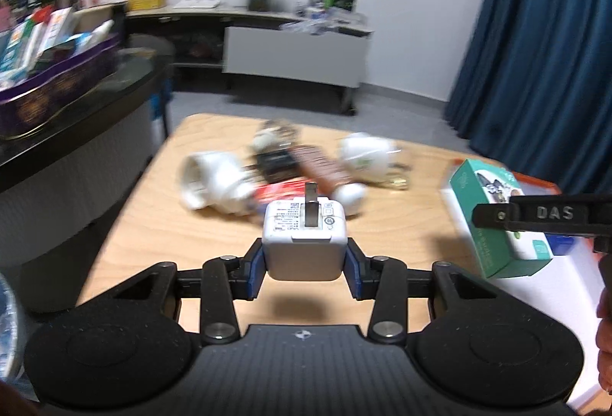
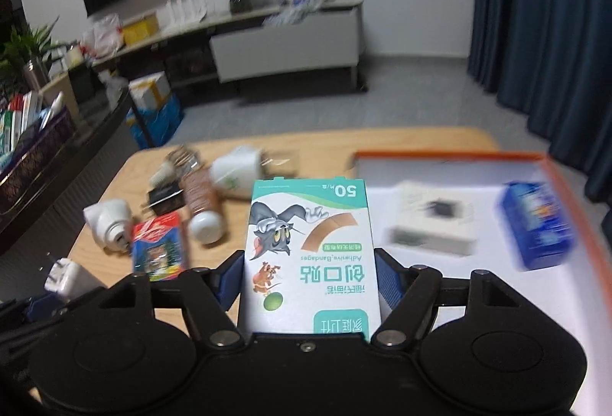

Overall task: Organize rigid objects
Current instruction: 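Carry the plug adapter and green box over the tray with both grippers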

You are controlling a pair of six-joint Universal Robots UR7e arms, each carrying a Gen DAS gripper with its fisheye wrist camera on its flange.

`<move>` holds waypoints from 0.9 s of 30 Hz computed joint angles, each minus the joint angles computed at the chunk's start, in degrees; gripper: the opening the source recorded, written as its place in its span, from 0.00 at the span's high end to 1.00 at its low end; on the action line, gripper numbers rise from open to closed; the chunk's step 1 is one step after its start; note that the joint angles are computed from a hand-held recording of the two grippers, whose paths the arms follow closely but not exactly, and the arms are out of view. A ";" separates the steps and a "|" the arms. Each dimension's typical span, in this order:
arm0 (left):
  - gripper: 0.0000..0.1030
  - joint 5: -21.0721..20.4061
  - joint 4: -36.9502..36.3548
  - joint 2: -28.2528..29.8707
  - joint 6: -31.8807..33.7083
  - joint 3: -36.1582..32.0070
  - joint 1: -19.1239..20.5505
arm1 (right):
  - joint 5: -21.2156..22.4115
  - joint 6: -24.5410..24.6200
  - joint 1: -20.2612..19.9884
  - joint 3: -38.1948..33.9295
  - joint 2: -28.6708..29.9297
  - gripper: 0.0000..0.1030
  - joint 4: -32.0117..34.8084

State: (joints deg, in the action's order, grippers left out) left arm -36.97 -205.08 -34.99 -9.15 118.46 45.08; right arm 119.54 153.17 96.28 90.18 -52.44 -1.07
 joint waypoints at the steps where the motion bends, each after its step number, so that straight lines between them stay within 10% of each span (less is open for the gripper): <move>1: 0.60 -0.77 -0.07 0.58 0.19 -0.62 -0.59 | 0.18 -0.43 -0.26 1.71 -1.94 0.19 -1.24; 12: 0.60 -12.81 9.35 7.16 5.57 -13.57 -3.89 | 0.83 -7.03 -5.21 13.61 -20.19 0.19 -7.30; 27: 0.59 -8.47 14.40 12.28 1.64 -18.76 -5.50 | -6.32 -4.99 -12.73 15.57 -21.40 0.19 -3.60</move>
